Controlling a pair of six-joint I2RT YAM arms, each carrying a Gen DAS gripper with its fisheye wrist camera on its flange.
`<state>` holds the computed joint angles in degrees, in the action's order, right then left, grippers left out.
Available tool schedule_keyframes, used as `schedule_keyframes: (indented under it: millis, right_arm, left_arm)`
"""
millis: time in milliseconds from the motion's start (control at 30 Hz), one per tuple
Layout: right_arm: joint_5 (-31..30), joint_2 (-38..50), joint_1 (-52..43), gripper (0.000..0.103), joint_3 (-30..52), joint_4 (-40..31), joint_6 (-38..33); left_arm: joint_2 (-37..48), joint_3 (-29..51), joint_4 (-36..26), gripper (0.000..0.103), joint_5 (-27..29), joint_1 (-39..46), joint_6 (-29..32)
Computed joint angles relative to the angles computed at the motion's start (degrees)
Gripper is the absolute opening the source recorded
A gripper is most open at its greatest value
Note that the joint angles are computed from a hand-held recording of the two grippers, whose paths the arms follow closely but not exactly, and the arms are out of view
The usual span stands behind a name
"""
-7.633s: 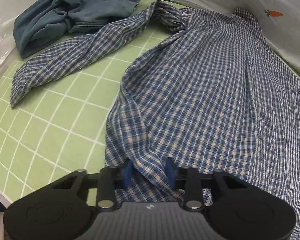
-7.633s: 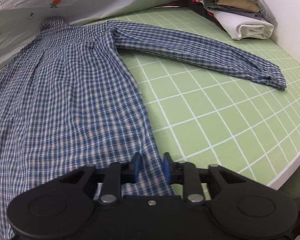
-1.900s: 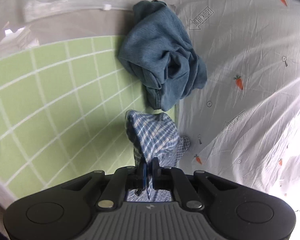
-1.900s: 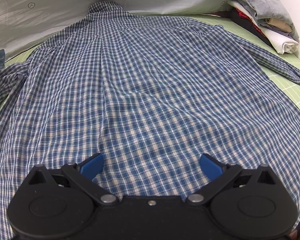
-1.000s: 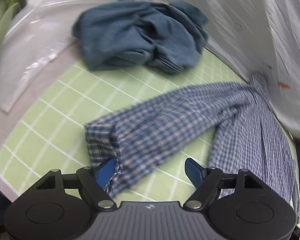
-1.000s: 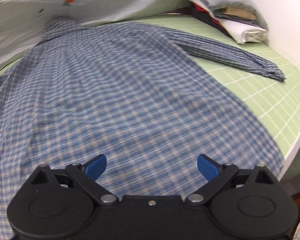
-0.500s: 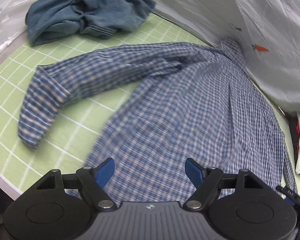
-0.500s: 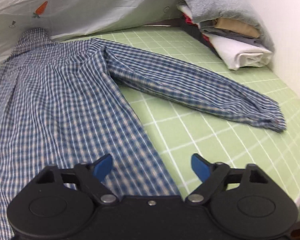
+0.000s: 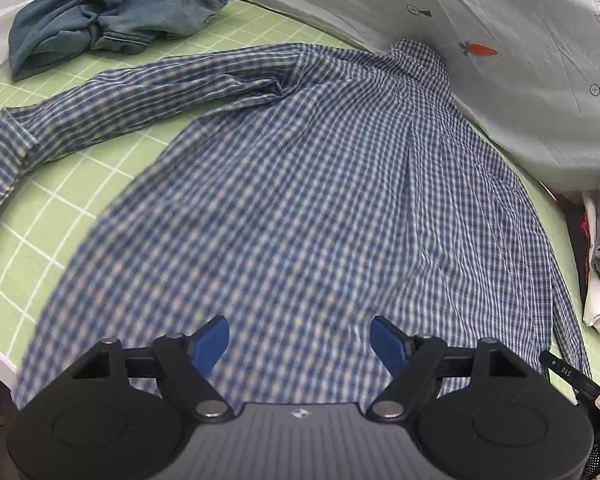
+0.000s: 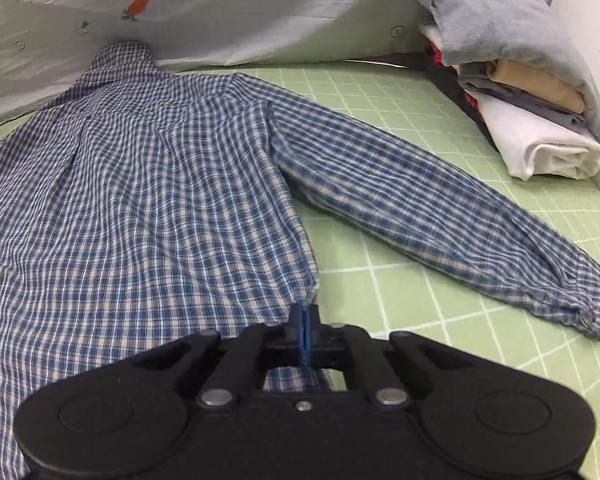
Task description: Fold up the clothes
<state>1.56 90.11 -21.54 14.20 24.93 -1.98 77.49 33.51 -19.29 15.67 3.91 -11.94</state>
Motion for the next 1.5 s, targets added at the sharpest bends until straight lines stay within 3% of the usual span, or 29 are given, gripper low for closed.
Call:
schedule_keyframes:
  millis: [100, 167, 233, 300, 400, 667, 767, 900, 1067, 1233, 1333, 1500]
  right_arm:
    - [-4.3, -0.7, -5.5, 0.004, 1.6, -3.5, -3.0]
    - [-7.7, -2.8, -9.1, 0.022, 2.2, -6.5, -4.1]
    - [-12.2, -5.3, -14.7, 0.056, 2.0, -7.3, -3.6]
    - [-16.6, -6.4, -20.7, 0.058, 2.7, -7.6, -2.5]
    - [-18.9, -1.5, -27.6, 0.063, 7.2, -5.8, -2.0]
    - [-12.6, 17.5, -32.4, 0.065, 22.4, -6.9, -6.1]
    - [-9.1, 20.2, -33.5, 0.066, 24.2, -5.2, -7.7]
    - [-9.3, 23.0, -36.5, 0.058, 28.8, -6.5, -8.0]
    - [-7.8, 25.0, -36.7, 0.060, 33.3, -9.8, -6.0]
    - [-5.5, 22.6, -34.3, 0.086, 30.3, -9.3, -5.4]
    - [-4.2, 17.5, -30.7, 0.094, 23.8, -6.2, -6.1]
    - [-1.7, 5.8, -19.8, 0.098, 12.8, -4.6, -3.7]
  left_arm:
    - [0.8, 0.5, 0.7, 0.078, -1.2, -2.7, -2.0]
    - [1.4, 0.8, 1.1, 0.078, -2.0, -4.1, -3.3]
    - [1.6, 1.1, 1.4, 0.078, -2.8, -5.5, -4.9]
    - [2.1, 1.3, 1.9, 0.078, -3.9, -7.2, -6.6]
    - [2.6, 1.6, 2.7, 0.078, -6.3, -10.6, -9.6]
    - [3.7, 3.6, 1.8, 0.079, -11.9, -16.7, -15.8]
    - [4.6, 4.5, 1.4, 0.079, -13.3, -18.0, -17.5]
    - [6.4, 5.7, 1.0, 0.079, -14.6, -19.3, -19.3]
    - [7.9, 6.3, 1.9, 0.079, -15.1, -19.5, -20.4]
    - [7.7, 6.0, 2.4, 0.084, -14.8, -18.1, -20.4]
    - [7.0, 5.1, 3.0, 0.085, -13.8, -15.2, -18.5]
    - [6.0, 4.1, 3.1, 0.086, -11.4, -7.8, -12.1]
